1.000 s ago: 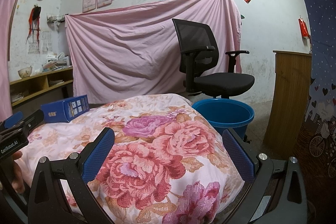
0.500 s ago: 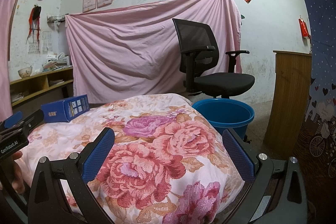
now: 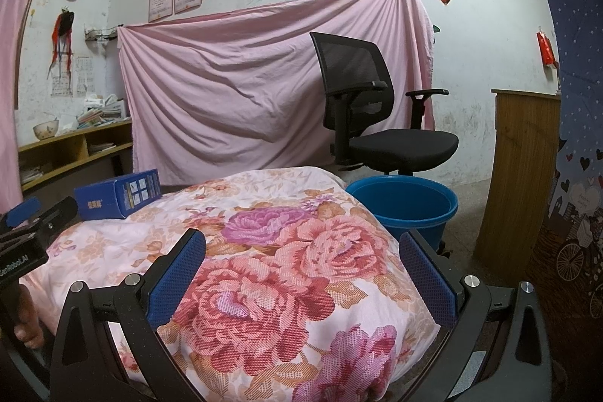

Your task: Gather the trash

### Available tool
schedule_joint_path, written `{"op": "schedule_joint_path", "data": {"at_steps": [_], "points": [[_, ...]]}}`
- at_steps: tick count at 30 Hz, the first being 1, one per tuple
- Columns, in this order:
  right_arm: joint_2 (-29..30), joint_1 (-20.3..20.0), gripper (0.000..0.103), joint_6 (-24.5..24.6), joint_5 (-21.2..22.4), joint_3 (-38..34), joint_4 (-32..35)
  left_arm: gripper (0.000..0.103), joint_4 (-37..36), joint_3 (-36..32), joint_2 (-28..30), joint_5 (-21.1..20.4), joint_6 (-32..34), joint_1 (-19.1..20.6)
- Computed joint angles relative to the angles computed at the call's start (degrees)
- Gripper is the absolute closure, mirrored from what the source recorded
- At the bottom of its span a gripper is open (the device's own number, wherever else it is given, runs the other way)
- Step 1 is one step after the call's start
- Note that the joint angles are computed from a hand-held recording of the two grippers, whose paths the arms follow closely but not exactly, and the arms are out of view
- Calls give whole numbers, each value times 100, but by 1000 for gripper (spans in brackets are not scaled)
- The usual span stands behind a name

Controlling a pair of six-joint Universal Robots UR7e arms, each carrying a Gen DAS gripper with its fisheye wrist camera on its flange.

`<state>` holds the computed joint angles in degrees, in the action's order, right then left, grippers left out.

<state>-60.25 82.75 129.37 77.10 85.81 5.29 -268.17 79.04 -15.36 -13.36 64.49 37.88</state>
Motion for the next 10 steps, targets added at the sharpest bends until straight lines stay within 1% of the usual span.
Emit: {"op": "schedule_joint_path", "data": {"at_steps": [3, 8, 10], "points": [[-1, 6, 0, 1, 9, 16, -1, 2, -70, -31, 21, -12, 103, 5], [8, 9, 0, -9, 8, 10, 32, 2, 89, 48, 35, -40, -108, 19], [2, 11, 0, -16, 4, 33, 28, 2, 87, 39, 42, -42, -97, 31]]}}
